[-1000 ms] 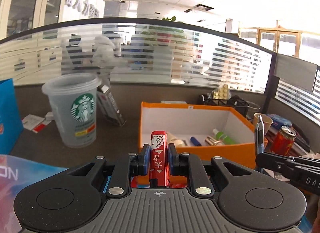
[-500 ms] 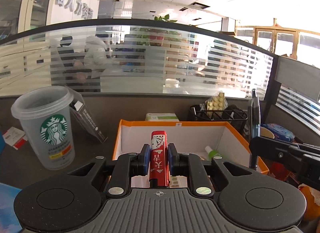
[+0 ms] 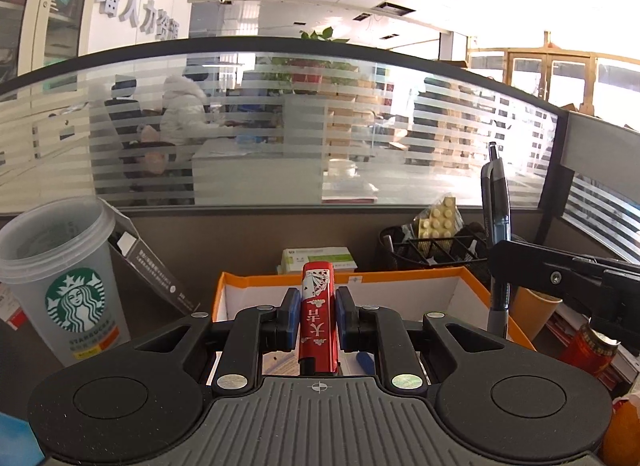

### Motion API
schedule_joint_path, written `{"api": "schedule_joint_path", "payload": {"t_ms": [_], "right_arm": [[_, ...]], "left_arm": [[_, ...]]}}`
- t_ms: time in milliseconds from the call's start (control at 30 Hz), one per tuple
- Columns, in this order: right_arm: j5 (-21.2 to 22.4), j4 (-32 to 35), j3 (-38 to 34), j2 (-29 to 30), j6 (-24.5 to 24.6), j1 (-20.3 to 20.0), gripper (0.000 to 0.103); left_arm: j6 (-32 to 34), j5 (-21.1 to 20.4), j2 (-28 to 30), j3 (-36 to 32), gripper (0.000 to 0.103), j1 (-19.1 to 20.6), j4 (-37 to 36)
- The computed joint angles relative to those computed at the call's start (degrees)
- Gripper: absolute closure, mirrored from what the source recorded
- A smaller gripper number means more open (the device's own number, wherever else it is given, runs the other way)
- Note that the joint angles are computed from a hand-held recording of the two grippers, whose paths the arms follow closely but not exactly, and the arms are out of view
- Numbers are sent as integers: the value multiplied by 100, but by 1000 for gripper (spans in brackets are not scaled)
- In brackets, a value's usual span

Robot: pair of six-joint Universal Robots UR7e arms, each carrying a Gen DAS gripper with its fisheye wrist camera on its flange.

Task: Organize rigid objects
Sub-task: 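Lower the black pen and red stick into the orange box with both tools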

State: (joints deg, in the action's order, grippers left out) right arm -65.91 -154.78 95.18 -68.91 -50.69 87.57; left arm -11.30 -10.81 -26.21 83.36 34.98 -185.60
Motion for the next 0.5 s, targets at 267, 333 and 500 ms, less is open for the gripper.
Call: {"api": "schedule_joint_path", "payload": {"t_ms": [267,333,500], "right_arm": [[-454,-36,-300,426,1,91,93],[-592,-31,-358,534,19,106,93],[-909,3,-493,747,16,120,93]], "left_arm": [[-1059,-359,-131,108,87,276,945],[-1230,-434,-135,100,86,332,1126],[-1571,-651,-140,87,86,448,1482]]}}
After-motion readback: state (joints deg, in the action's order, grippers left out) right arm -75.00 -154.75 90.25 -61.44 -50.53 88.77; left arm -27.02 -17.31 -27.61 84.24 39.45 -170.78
